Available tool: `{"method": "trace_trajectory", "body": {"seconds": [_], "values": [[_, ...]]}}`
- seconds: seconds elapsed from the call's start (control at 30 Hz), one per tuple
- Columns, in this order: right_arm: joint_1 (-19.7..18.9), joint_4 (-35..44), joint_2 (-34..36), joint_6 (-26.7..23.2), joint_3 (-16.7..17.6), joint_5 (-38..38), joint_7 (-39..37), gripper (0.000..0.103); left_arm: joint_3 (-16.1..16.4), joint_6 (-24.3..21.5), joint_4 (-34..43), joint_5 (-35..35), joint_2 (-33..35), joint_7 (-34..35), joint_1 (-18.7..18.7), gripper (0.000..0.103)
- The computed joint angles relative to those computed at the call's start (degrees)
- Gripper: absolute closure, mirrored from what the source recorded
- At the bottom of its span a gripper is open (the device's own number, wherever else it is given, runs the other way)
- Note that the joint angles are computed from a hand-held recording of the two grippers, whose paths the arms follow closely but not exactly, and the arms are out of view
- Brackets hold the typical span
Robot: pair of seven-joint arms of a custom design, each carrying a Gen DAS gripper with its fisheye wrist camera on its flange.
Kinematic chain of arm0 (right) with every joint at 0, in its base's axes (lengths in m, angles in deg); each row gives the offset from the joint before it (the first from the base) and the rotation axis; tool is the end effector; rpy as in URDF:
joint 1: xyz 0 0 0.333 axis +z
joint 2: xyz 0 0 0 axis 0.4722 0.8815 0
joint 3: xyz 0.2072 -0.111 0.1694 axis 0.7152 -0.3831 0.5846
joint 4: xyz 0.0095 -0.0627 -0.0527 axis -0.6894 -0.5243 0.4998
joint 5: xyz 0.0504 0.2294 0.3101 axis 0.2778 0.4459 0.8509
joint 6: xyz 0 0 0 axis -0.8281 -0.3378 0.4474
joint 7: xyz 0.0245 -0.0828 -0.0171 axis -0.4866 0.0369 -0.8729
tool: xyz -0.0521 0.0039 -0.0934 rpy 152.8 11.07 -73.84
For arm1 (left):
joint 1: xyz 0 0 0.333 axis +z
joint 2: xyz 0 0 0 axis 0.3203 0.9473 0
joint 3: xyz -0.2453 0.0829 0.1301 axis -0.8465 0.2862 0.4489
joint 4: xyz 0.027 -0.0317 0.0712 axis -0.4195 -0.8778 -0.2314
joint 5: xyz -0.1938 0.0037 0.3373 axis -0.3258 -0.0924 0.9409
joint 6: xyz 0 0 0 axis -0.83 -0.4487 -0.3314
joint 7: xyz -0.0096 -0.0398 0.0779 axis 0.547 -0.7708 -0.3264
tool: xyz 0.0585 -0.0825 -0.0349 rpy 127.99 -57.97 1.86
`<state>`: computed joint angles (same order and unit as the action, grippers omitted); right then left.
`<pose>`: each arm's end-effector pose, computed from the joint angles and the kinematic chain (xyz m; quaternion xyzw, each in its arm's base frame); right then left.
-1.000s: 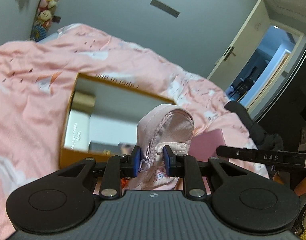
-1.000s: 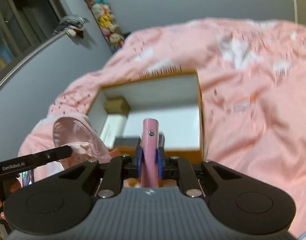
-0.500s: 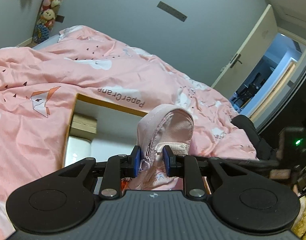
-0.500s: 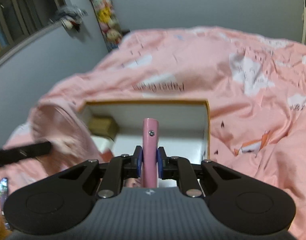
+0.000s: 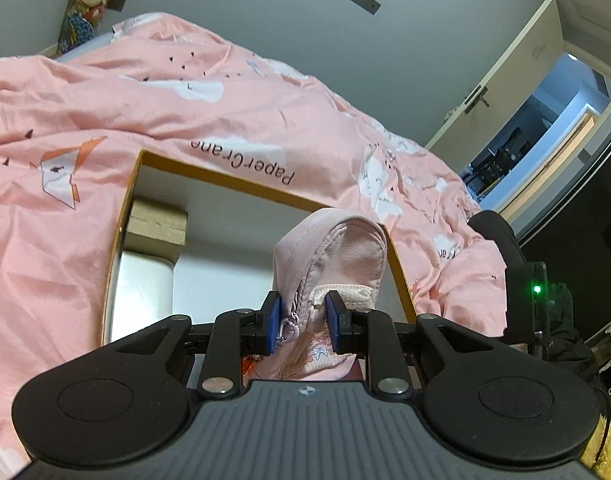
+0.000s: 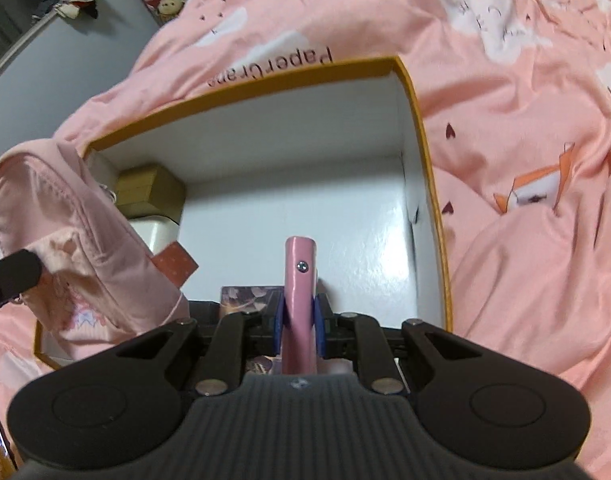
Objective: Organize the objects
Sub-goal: 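Lower the pink flat case into the orange box and open the right tool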
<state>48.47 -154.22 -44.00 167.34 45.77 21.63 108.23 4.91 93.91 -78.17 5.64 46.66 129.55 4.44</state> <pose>0.5766 0.3015 0.5312 -0.7071 0.6520 -0.0323 0.2716 0.4789 -0.2020 0.5786 -0.6605 0.6070 -0.4373 0.0642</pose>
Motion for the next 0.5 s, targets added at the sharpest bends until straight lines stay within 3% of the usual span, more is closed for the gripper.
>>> {"method": "trace_trajectory", "body": {"seconds": [0.13, 0.37, 0.5], "values": [[-0.2, 2.0, 0.8, -3.1, 0.0, -0.3, -1.1, 0.085, 0.4, -1.3, 0.9, -0.8, 1.2, 1.0, -0.3, 0.076], [3.4, 7.2, 3.2, -10.1, -0.5, -14.9, -4.3, 0.082, 0.1, -2.4, 1.7, -0.8, 1.9, 1.3, 0.2, 0.076], [4.4, 7.4, 3.2, -11.5, -0.6, -18.2, -5.5, 0.079, -0.3, -2.9, 1.6, 0.6, 1.8, -0.1, 0.9, 0.076]]}}
